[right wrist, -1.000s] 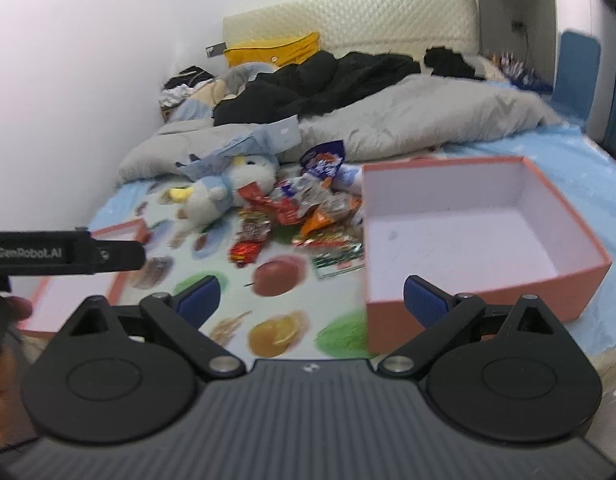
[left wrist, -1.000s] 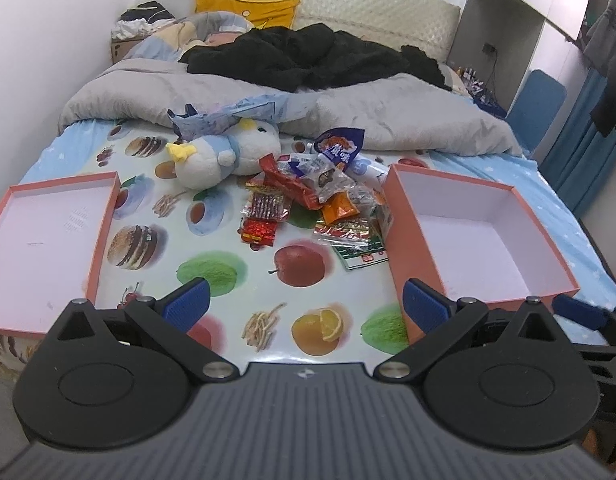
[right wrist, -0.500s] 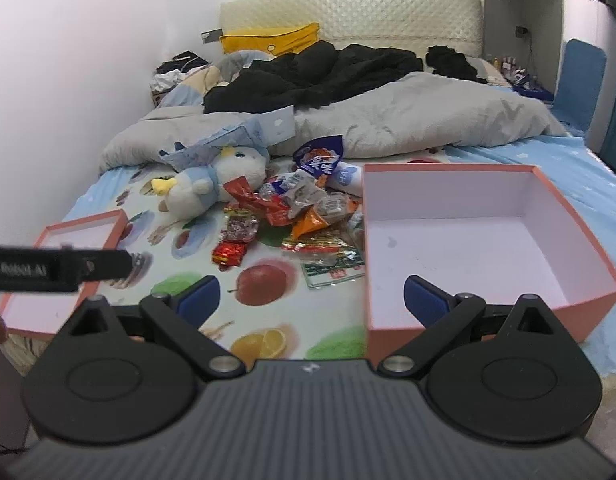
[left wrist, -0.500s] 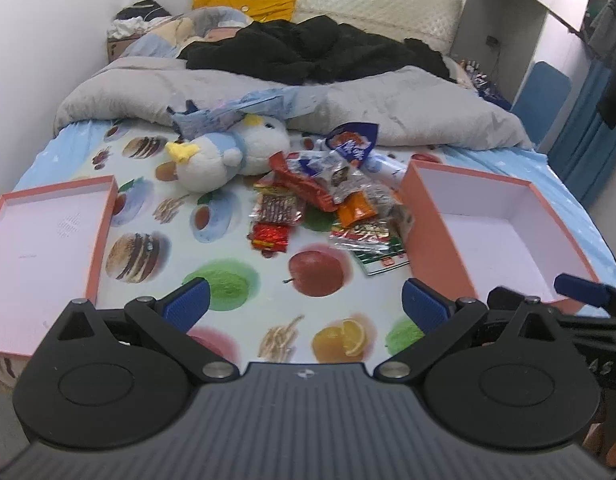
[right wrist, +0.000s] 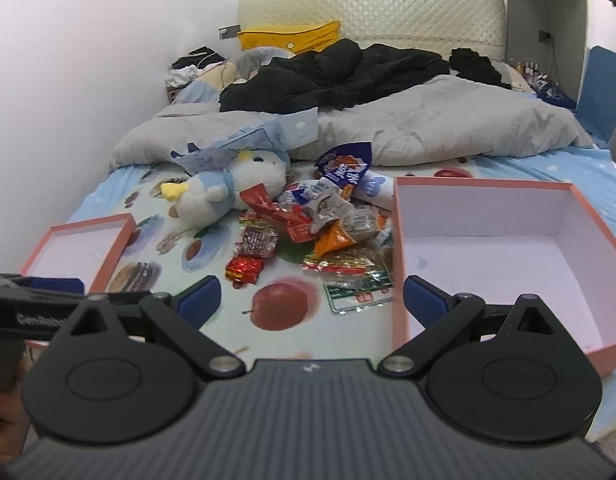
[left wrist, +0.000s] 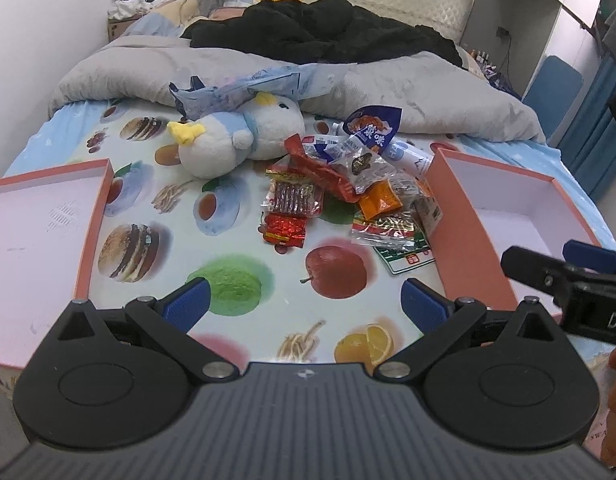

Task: Organize snacks
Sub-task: 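Move both tools down toward the snack pile beside the plush penguin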

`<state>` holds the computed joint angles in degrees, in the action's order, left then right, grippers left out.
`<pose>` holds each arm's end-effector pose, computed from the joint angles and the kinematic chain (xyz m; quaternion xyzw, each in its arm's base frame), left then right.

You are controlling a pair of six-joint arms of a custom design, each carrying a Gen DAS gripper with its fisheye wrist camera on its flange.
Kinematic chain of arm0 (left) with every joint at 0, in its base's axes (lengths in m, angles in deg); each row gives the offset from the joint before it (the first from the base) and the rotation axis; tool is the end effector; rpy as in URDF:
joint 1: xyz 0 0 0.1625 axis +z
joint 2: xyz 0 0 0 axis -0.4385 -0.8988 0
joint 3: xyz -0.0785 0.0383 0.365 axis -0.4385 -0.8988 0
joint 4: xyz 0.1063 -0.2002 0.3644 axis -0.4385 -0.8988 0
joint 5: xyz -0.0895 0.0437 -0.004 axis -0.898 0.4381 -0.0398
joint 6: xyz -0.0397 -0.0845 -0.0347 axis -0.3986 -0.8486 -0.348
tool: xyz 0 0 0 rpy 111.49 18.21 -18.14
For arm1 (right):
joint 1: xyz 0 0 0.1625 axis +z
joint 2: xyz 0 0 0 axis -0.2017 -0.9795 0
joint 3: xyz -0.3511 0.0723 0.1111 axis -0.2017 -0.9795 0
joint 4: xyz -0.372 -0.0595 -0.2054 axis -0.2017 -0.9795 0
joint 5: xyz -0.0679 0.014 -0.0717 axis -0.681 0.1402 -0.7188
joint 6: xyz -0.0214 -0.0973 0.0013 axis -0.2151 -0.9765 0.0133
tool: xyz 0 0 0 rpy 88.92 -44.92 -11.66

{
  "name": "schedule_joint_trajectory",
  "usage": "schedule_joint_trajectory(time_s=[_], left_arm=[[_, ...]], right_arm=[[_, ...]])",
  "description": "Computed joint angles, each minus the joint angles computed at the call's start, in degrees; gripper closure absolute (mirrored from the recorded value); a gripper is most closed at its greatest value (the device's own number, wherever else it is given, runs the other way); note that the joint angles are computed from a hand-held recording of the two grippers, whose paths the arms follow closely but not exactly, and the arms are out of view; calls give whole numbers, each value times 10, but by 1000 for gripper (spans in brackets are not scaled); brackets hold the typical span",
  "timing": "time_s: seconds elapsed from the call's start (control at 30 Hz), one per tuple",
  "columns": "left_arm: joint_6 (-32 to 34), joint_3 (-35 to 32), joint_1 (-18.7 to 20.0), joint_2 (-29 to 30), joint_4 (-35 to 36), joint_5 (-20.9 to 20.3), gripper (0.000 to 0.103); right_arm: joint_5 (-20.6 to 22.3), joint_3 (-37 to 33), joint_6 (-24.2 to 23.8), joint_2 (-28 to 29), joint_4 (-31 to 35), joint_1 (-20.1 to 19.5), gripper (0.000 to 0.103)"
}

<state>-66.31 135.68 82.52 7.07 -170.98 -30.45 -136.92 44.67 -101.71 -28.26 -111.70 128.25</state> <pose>-0.1793 -0.6266 0.3090 0.2064 0.8978 -0.2927 0.2564 0.3513 -0.5631 0.1639 0.1289 -0.8429 0.4243 0.3048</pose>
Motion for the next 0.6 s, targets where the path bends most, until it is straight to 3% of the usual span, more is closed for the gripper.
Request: schedule_joint_trajectory(time_s=[0.07, 0.13, 0.6], left_arm=[[9, -13, 7, 12, -1, -6, 2], [21, -26, 14, 26, -4, -12, 3], [82, -143, 70, 144, -20, -51, 13]], right_arm=[[-3, -15, -6, 11, 6, -3, 13], [-3, -30, -11, 20, 17, -6, 35], [9, -160, -62, 106, 74, -40, 39]])
